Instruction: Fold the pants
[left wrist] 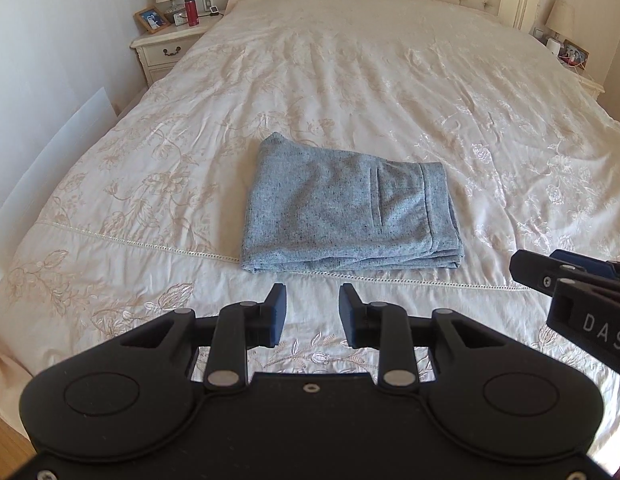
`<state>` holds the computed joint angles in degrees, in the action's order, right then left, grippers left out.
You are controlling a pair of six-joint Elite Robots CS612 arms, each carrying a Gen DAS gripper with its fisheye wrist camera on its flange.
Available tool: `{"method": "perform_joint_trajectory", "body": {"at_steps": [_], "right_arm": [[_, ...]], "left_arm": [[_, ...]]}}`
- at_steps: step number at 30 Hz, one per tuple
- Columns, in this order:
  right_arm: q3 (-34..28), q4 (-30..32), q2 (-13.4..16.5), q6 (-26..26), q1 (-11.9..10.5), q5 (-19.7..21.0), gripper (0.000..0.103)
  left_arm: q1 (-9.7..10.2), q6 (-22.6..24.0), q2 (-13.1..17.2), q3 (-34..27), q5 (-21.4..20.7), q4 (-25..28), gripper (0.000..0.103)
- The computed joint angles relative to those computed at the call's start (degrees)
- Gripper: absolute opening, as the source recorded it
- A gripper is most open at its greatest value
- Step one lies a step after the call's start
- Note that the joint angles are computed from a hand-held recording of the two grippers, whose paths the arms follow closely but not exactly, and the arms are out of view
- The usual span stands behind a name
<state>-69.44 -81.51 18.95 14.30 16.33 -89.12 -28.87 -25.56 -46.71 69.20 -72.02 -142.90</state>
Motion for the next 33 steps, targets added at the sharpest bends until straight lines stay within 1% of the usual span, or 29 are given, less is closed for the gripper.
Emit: {"method": "perform_joint_trajectory", "body": {"at_steps": [15, 33], "right_arm": [[0.2, 0.2, 0.0, -0.9, -0.1, 0.9, 0.036], [0.4, 0.4, 0.0, -1.0, -0.3, 1.7, 0.036]], "left_arm": [[0.08, -0.8, 0.2, -0.4, -0.2, 1.3, 0.039], [0.0, -0.6, 0.6, -0.8, 0.1, 1.6, 0.039]]}}
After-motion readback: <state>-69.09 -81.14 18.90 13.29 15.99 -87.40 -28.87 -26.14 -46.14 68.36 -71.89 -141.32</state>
